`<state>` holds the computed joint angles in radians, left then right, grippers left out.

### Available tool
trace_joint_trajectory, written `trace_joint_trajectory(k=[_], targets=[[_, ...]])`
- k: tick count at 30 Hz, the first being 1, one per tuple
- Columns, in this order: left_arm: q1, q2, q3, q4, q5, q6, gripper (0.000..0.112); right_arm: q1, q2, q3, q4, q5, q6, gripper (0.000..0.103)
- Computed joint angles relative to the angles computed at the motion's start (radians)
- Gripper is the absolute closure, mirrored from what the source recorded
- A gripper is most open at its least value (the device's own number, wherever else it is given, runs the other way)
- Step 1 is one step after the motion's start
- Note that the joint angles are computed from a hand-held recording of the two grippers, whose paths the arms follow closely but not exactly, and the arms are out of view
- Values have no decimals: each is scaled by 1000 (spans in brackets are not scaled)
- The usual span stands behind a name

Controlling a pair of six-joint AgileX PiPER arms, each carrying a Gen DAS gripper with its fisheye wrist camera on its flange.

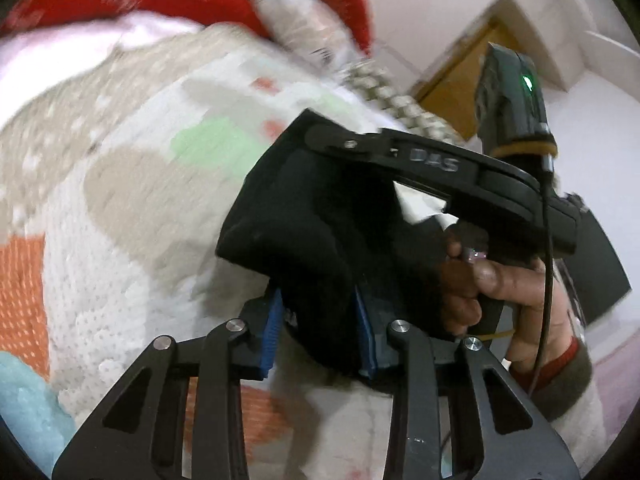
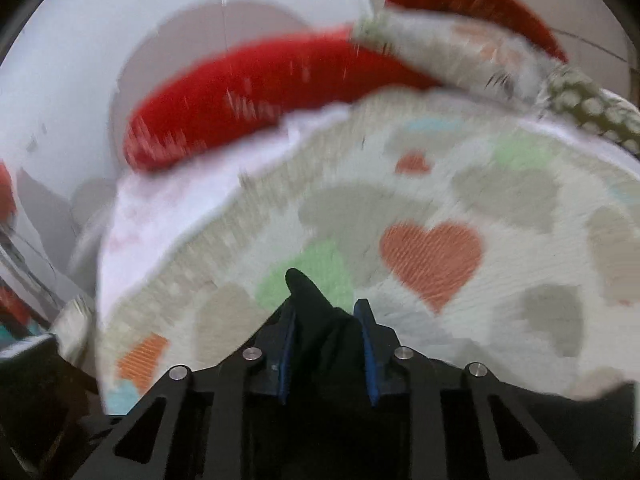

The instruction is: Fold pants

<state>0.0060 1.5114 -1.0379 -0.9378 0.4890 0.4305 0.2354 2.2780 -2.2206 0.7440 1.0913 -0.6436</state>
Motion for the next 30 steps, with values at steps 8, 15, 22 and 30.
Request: trace_joint_trajectory(k=[8, 15, 22, 30], targets=[[-287, -26, -156, 73, 4, 48, 81, -350, -364, 498, 327, -52, -306, 78], [-468, 202, -338, 198, 166, -39, 82, -574, -459, 760, 154, -232, -199, 59], [-443, 17, -190, 243, 87, 12, 48, -654, -507, 907, 308, -92, -341, 29], [-350, 14, -169, 415, 65, -210, 48, -515, -466, 978, 320, -201, -343, 72]])
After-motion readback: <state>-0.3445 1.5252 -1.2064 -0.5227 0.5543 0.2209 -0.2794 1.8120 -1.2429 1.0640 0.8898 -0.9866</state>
